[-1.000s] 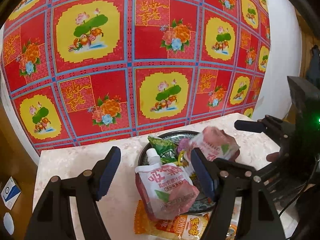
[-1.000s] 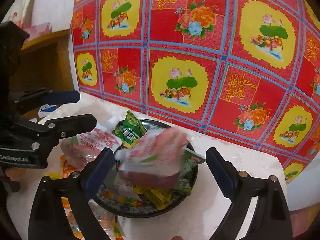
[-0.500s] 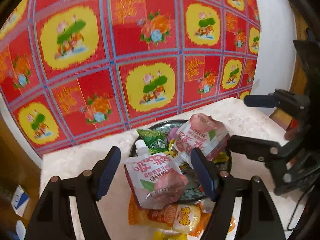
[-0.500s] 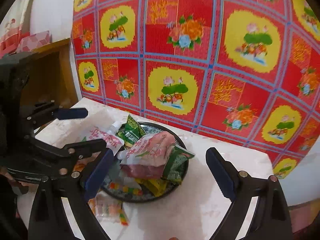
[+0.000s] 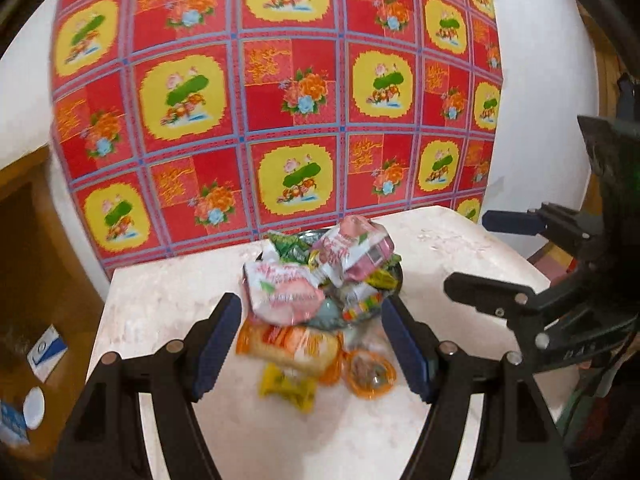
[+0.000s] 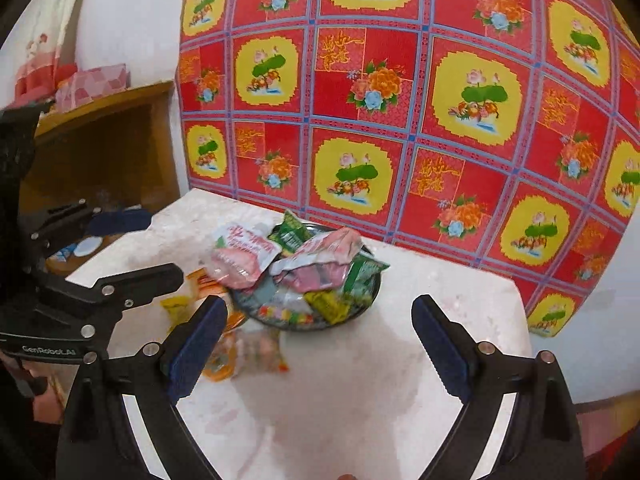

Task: Organize snacks
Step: 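Withdraw both tools from the plate toward the remaining loose snacks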

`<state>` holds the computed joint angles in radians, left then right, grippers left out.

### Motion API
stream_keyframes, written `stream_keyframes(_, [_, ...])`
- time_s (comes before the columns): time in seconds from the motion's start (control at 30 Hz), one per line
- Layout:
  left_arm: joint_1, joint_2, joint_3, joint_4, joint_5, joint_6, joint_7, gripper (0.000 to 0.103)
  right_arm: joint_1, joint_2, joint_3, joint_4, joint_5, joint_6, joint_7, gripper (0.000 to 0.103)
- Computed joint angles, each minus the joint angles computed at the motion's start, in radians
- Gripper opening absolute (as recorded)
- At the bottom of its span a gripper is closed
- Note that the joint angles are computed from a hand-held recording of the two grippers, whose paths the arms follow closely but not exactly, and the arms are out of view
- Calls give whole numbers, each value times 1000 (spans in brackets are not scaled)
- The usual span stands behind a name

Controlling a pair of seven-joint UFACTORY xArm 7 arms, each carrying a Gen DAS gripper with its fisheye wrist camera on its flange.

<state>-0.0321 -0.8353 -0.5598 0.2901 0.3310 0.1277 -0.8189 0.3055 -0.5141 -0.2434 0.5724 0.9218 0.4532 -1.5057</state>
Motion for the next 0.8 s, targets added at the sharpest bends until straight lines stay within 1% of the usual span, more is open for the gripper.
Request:
stream_keyframes(0.07, [-37,-72,-6,-39,-10,33,-22,76,-14,-36,-2,-32,-9,8,3,95])
stream_keyframes(0.13, [-98,-141,5,-81,-16,71,-31,76,-25,-65,-2,-61,-29,12,16,95])
stream_keyframes(0.2, [-149,-197,12,-116,-16,92,-38,76,-34,-104,-13,-95,-50,32,30,95])
stream_keyframes(0.3, [-218,-265,2,-159,-18,132,-64,76,-38,-165,-32,-144,-73,55,42,95])
stream_keyframes(0.4, [-291,-298,-6,-201,-26,163,-108,76,-35,-216,-48,-200,-84,45,54,95])
stream_keyframes(0.47, [-326,-302,-16,-226,-24,168,-142,76,-30,-246,-60,-243,-84,23,61,95])
stream_keyframes(0.5, [-339,-302,-19,-235,-21,169,-158,76,-26,-254,-66,-260,-87,12,66,89])
stream_keyframes(0.53, [-349,-301,-26,-248,-21,163,-183,76,-24,-259,-70,-279,-96,5,72,79])
stream_keyframes(0.6, [-357,-302,-40,-271,-15,149,-235,76,-12,-249,-75,-298,-117,-8,81,68])
stream_keyframes(0.63, [-354,-296,-49,-281,-8,132,-260,76,-2,-239,-74,-306,-120,-28,86,59])
stream_keyframes(0.67, [-351,-285,-48,-290,0,114,-274,75,16,-229,-69,-321,-115,-71,88,52])
stream_keyframes(0.7, [-348,-270,-41,-294,6,98,-283,70,32,-226,-75,-329,-117,-92,90,44])
stream_keyframes(0.77, [-336,-225,-18,-302,12,57,-290,62,58,-220,-95,-340,-127,-107,99,42])
stream_keyframes(0.8, [-327,-201,-7,-303,14,36,-289,61,64,-214,-104,-340,-135,-105,108,42])
